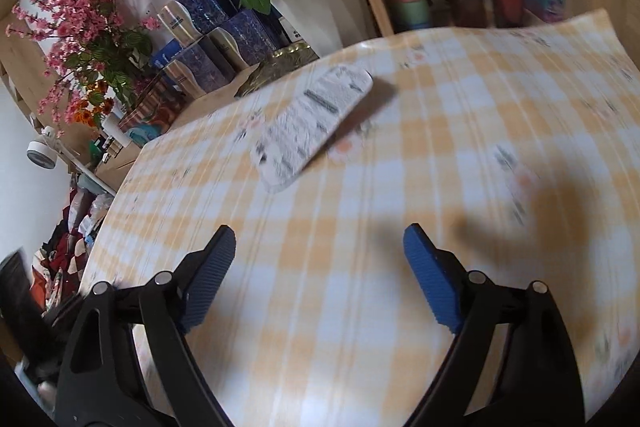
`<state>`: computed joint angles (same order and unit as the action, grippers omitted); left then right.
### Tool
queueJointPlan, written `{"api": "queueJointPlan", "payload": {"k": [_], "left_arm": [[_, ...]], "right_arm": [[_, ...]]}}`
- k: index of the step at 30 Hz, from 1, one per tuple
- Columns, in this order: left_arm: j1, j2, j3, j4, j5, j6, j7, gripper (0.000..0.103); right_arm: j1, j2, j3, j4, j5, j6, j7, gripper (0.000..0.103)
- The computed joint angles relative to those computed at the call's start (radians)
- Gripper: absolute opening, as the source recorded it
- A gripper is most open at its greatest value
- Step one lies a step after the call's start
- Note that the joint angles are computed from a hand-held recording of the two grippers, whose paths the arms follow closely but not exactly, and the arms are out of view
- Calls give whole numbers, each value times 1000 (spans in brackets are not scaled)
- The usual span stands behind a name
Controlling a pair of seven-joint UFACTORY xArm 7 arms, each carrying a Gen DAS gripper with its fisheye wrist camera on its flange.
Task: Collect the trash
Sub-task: 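Grasp the white printed blister sheet with the right tool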
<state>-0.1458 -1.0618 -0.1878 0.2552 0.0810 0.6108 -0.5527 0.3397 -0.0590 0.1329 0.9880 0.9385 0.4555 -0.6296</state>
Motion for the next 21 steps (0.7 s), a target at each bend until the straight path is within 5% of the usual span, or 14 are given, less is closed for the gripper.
{"api": "queueJointPlan", "payload": {"k": [8, 17, 18, 21], "left_arm": [[34, -141, 37, -42, 2, 100, 19, 63], [47, -277, 48, -95, -18, 189, 10, 64], [49, -284, 49, -98, -19, 194, 10, 64], [54, -306, 49, -104, -21, 212, 9, 64]], "right_arm": [[-18, 337, 62, 311, -119, -77, 229, 76], [-78, 515, 167, 470, -163, -181, 375, 66], [-84, 524, 175, 480, -176, -183, 391, 63], [-133, 562, 229, 533, -180, -107, 396, 32]]}}
